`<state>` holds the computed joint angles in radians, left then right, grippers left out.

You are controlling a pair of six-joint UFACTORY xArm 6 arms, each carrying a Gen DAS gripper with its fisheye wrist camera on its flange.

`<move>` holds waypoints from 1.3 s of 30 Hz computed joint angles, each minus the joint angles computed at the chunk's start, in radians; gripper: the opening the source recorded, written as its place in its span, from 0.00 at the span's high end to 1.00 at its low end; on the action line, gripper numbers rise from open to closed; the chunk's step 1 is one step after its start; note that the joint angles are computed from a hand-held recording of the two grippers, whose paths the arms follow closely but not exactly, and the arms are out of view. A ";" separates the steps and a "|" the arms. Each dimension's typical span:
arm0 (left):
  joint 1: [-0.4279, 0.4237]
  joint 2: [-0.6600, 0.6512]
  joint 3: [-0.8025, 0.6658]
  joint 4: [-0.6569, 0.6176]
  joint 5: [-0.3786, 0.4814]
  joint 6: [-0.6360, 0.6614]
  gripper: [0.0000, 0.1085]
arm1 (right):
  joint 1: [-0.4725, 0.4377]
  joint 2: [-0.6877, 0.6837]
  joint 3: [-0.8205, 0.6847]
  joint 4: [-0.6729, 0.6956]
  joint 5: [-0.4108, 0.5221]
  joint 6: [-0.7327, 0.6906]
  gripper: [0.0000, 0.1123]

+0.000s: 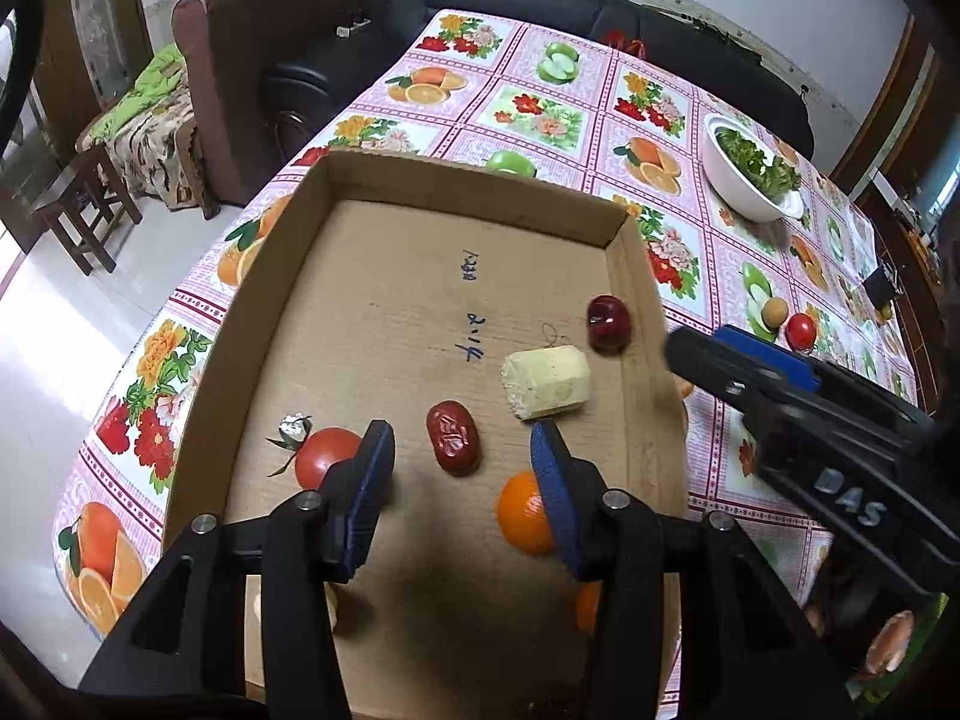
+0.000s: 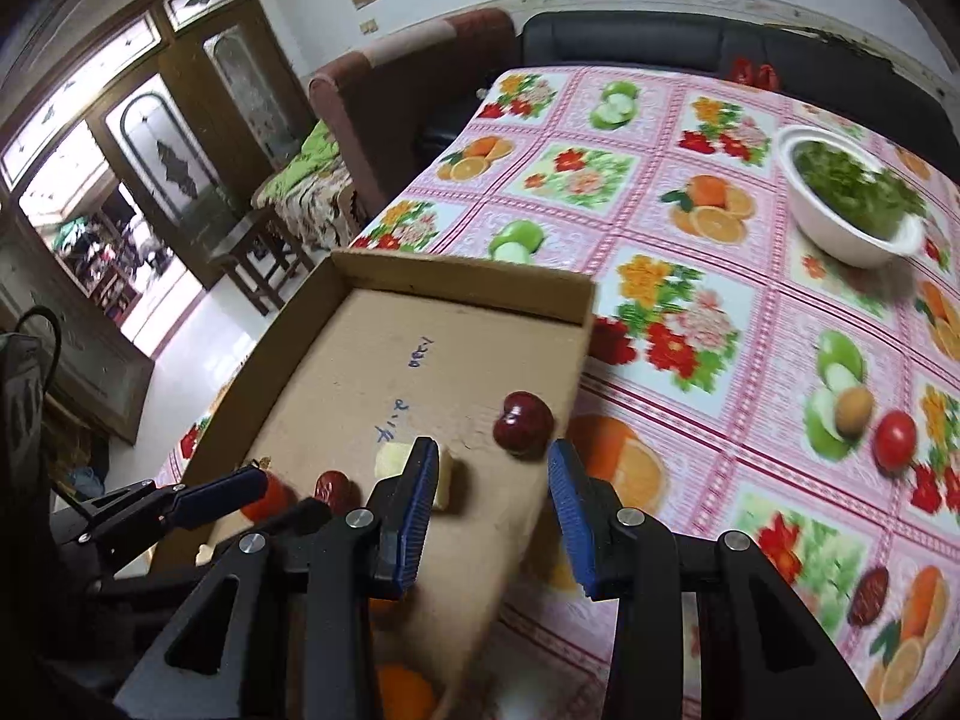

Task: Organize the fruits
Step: 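Move both tools back over the table toward a brown round fruit and a red date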

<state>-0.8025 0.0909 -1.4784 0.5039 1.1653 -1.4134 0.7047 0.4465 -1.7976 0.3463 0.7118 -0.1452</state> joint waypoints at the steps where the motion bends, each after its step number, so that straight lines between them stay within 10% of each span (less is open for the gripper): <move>1: -0.004 0.005 -0.009 0.001 0.004 0.000 0.58 | -0.007 -0.030 0.039 0.016 -0.016 -0.004 0.64; 39: -0.137 0.326 -0.462 -0.026 0.064 0.168 0.58 | -0.209 -0.559 0.736 0.119 -0.216 -0.004 0.58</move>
<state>-0.9397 0.4166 -1.9405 0.4778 1.2294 -1.2450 0.4953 -0.1129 -1.0621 0.4655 0.4958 -0.1493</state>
